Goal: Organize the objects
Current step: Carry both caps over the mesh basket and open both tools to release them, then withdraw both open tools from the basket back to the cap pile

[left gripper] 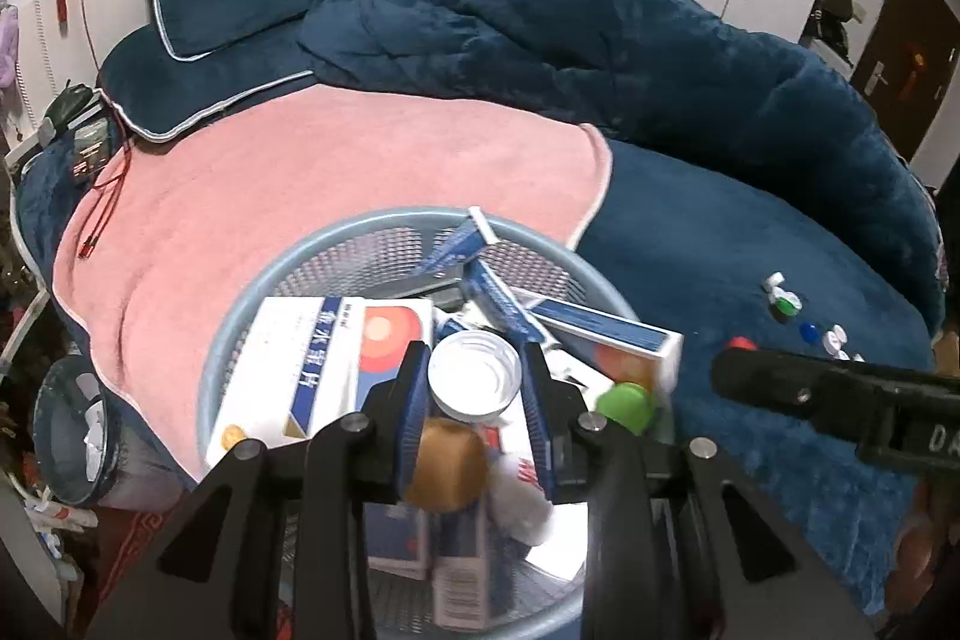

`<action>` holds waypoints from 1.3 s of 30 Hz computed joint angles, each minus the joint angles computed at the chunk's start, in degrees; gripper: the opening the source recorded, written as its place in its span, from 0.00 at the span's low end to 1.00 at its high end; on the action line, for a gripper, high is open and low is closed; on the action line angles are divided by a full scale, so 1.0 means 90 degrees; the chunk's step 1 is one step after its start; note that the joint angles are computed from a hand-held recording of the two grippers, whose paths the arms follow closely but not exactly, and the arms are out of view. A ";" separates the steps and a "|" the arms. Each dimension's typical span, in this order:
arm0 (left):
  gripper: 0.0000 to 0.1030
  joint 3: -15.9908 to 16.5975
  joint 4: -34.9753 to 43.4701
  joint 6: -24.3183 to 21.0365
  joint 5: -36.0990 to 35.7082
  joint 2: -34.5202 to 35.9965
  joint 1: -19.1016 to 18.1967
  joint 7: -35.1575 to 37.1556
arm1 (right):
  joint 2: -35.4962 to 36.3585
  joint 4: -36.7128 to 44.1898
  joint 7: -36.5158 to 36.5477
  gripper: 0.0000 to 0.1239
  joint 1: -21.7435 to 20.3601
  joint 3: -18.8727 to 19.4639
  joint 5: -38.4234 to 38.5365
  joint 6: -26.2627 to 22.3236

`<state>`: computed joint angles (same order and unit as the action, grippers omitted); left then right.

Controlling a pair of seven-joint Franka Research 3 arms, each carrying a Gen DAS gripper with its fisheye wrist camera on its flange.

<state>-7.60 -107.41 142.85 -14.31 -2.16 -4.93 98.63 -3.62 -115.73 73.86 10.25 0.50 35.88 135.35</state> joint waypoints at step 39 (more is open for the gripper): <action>0.99 -0.0854 0.0296 -0.0329 0.0119 0.0352 -0.1295 0.0293 | -0.1519 -0.2175 0.1638 0.83 -0.1901 -0.0939 -0.1662 0.0446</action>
<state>-15.29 -104.75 139.89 -13.24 1.01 -16.59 101.26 -17.29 -135.31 88.60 -6.86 -7.95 20.92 139.37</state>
